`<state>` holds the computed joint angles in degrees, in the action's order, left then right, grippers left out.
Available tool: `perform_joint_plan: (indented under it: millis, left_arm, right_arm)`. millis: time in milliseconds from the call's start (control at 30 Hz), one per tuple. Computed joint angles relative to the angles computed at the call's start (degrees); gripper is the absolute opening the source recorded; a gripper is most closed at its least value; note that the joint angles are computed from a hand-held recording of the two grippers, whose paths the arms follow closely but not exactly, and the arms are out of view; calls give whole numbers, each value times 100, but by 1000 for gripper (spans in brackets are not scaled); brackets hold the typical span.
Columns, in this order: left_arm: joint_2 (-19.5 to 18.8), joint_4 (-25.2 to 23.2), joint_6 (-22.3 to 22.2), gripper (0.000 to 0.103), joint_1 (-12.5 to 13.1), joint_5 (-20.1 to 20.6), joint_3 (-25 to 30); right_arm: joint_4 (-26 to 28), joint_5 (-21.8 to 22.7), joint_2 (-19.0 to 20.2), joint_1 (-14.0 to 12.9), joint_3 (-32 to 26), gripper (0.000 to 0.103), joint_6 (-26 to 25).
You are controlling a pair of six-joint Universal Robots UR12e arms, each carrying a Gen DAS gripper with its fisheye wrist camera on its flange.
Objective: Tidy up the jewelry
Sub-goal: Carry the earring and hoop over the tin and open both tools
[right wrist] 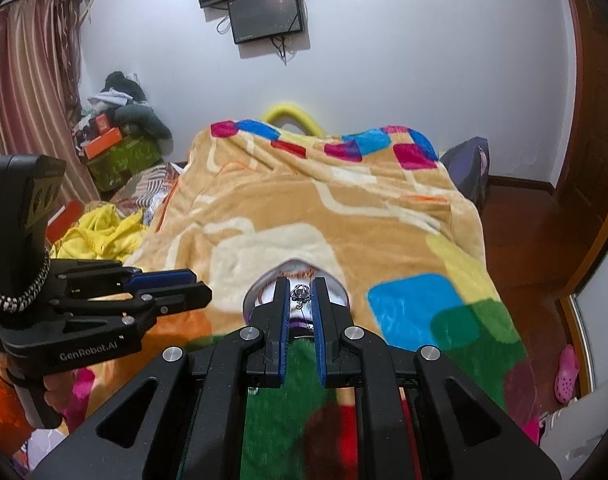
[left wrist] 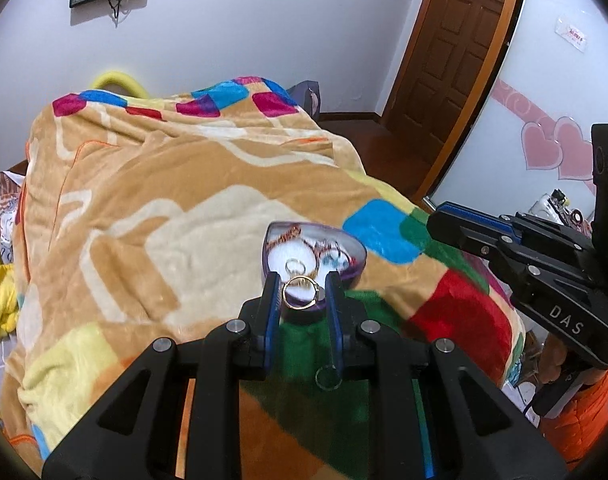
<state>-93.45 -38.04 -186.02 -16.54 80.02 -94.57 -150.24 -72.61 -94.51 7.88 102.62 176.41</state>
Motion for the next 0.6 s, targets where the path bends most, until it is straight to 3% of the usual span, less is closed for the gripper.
perform_joint_plan:
  millis: [600]
  left_arm:
    - [-292, 8, 26, 21, 92, -171, 215]
  right_arm:
    - [125, 161, 436, 69, -408, 10, 2]
